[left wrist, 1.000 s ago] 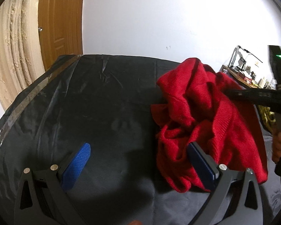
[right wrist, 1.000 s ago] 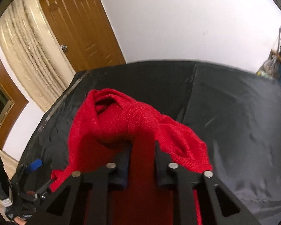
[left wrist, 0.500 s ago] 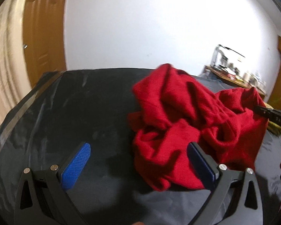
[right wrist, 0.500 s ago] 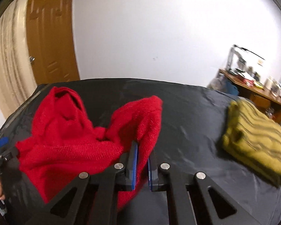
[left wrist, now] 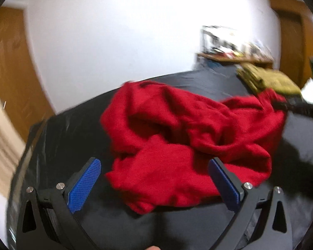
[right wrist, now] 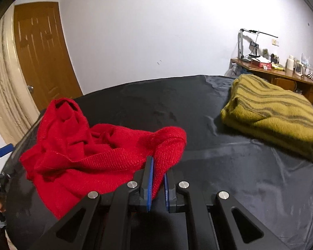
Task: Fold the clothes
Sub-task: 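Grasp the red sweater with the right tool while the left tool grasps another edge, then lift the red sweater high with both tools and shake it out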
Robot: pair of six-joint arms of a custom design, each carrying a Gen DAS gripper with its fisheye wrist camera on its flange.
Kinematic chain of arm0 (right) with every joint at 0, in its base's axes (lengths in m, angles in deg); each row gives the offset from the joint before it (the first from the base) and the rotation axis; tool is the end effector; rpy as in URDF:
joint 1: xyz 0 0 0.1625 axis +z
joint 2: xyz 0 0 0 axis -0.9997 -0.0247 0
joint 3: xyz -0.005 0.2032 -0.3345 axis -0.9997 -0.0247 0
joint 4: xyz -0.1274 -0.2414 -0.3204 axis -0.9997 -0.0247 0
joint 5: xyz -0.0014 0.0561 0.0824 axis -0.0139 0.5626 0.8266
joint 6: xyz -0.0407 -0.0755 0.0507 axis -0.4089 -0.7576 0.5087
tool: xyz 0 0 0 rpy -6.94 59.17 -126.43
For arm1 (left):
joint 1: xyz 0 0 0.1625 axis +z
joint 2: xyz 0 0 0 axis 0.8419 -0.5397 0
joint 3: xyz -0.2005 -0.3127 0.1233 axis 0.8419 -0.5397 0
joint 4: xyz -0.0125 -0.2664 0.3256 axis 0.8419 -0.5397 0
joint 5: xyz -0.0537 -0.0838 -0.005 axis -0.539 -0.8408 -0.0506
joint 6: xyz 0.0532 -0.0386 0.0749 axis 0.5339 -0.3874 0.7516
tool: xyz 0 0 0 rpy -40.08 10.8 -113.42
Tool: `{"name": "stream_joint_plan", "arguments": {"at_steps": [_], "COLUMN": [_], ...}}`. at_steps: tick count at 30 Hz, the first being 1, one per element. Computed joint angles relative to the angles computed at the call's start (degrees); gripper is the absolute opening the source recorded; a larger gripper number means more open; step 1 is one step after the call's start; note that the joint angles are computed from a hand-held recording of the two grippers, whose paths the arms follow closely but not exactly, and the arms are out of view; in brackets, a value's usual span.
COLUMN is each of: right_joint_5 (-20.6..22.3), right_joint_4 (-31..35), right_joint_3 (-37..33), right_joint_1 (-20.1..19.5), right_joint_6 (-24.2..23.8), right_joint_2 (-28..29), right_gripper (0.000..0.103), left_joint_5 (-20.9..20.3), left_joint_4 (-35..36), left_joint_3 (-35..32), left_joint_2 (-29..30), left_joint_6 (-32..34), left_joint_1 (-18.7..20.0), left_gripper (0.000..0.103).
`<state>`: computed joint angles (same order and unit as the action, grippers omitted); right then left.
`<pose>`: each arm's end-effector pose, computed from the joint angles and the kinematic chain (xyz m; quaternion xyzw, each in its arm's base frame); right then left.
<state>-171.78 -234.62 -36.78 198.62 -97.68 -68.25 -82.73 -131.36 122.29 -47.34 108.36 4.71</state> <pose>0.4040 -0.8039 0.0605 0.3425 -0.8788 0.2901 0.1621 -0.1090 -0.6660 0.4277 0.1999 0.7912 -0.3880 0.4283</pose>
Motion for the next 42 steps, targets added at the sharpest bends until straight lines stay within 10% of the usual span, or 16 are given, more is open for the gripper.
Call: {"name": "stream_joint_plan", "arguments": {"at_steps": [8, 16, 24, 35, 37, 40, 42], "right_joint_5": [5.67, 9.10, 14.96, 13.59, 12.91, 13.00, 14.02], "right_joint_4": [-3.74, -7.79, -4.29, 1.38, 1.93, 1.66, -0.45], "right_joint_3": [6.47, 12.93, 15.88, 14.58, 14.64, 15.65, 17.22], "right_joint_1": [-1.10, -2.32, -4.26, -3.98, -3.33, -2.24, -1.49], "right_joint_6": [0.85, 0.26, 0.93, -3.78, -6.94, -11.94, -15.78], "right_joint_2": [-4.21, -8.13, -11.08, -10.95, -10.75, -10.65, -10.81], "right_gripper": [0.009, 0.009, 0.010, 0.012, 0.024, 0.079, 0.080], "left_joint_5": [-3.65, -5.21, -1.93, 2.56, 3.90, 5.31, 6.40], "left_joint_4": [5.99, 20.99, 22.19, -6.32, -14.03, -21.81, -24.75], "left_joint_3": [-3.58, -10.02, -9.04, -2.74, -2.03, -1.72, -1.44], "left_joint_2": [3.98, 6.37, 5.90, -1.96, -3.49, -5.00, -5.89], "left_joint_6": [6.98, 3.73, -0.66, 2.21, 6.14, 10.49, 12.80], "left_joint_1": [-0.47, 0.90, 0.21, -4.72, -6.03, -7.41, -7.93], "left_gripper": [0.100, 0.039, 0.017, 0.013, 0.013, 0.013, 0.013]}}
